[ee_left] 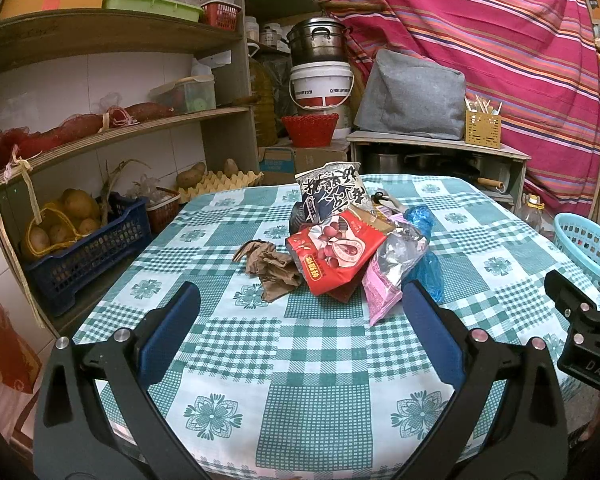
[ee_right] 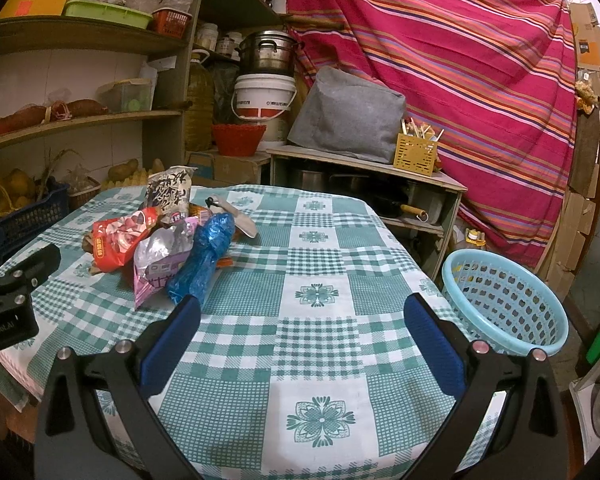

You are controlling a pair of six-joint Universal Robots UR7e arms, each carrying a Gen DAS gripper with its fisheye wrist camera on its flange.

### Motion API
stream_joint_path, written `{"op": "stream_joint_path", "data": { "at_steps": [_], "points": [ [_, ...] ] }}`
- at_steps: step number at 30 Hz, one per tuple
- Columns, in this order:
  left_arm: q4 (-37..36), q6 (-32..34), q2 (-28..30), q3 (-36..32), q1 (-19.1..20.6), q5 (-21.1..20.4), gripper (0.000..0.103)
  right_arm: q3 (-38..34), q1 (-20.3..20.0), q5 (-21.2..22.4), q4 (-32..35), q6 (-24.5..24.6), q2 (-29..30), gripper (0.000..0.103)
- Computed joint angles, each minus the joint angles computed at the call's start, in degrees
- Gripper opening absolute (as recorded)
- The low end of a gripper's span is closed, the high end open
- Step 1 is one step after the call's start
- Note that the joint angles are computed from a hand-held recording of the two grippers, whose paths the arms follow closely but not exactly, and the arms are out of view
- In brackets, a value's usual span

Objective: Collect trash

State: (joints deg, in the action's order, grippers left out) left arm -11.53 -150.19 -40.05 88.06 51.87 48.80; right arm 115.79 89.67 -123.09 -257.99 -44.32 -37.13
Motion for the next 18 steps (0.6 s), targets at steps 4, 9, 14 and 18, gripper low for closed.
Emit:
{"op": "stream_joint_path", "data": {
  "at_steps": [4,9,14,18],
  "points": [
    [0.07,-0.11,0.06,-0.06,0.01,0.05,0.098,0.01,-0.05,0.04,0.05,0.01,0.01,0.099],
    [0.07,-0.13,0.06,-0.07,0.0,0.04,0.098,0.01,-0.07,0.04,0.09,-0.02,0.0,0.099],
    [-0.03,-0.06,0.01,0.0,0.02,0.08,0.098,-0.08,0.02,-0.06,0.14,-0.06,0.05,0.099],
    [0.08,-0.11,0.06,-0.07,0.01,0.06,0.098,-0.02,-0.02,-0.05,0.22,0.12,0.02,0.099]
  ]
}}
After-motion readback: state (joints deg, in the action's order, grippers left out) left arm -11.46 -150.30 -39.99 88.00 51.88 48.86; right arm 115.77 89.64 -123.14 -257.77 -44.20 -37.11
